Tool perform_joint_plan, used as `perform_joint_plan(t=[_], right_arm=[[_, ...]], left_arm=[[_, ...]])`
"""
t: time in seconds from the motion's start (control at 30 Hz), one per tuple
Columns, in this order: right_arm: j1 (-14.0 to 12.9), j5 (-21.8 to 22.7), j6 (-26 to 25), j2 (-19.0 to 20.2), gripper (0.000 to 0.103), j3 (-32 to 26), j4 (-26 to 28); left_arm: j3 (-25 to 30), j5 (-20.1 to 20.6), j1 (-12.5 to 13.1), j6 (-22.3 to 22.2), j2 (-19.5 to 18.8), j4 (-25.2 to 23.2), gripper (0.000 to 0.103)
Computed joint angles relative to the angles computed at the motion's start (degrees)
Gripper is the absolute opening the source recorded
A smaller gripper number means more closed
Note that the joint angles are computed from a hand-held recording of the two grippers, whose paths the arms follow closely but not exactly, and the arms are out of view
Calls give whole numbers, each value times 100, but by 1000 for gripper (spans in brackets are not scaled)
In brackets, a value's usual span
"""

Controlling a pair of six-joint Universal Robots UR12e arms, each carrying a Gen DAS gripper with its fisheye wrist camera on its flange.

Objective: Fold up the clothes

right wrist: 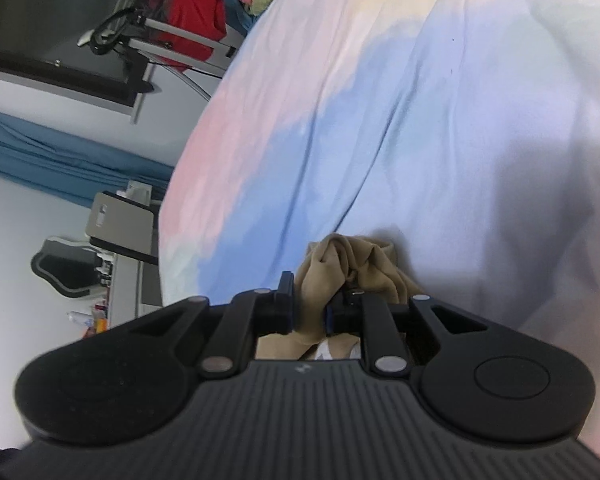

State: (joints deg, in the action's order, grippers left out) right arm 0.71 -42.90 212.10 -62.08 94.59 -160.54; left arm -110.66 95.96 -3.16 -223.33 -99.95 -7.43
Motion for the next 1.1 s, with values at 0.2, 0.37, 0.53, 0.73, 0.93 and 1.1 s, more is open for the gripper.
perform_joint_plan(t=[0.2,0.37,0.53,0.73,0.93,1.1], right_arm=[[-63,380,-70,31,46,40,-146],[-144,994,145,15,91,197,-925],[-218,1149,282,-94,90,419,-1999],[-144,627,-1691,-483,37,616,-1649],[159,-531,-3081,-562,32,437,-721],[445,-1414,-3797,-373,31,178,-200]], left_arm=[[56,55,-33,227,-81,-38,24],[88,-176,-83,647,-17,-50,81],[8,161,-298,1145,72,286,92],[80,782,-498,1697,153,-237,92],[188,994,-499,1981,69,-667,92],[316,1140,-496,2262,-103,-905,92]])
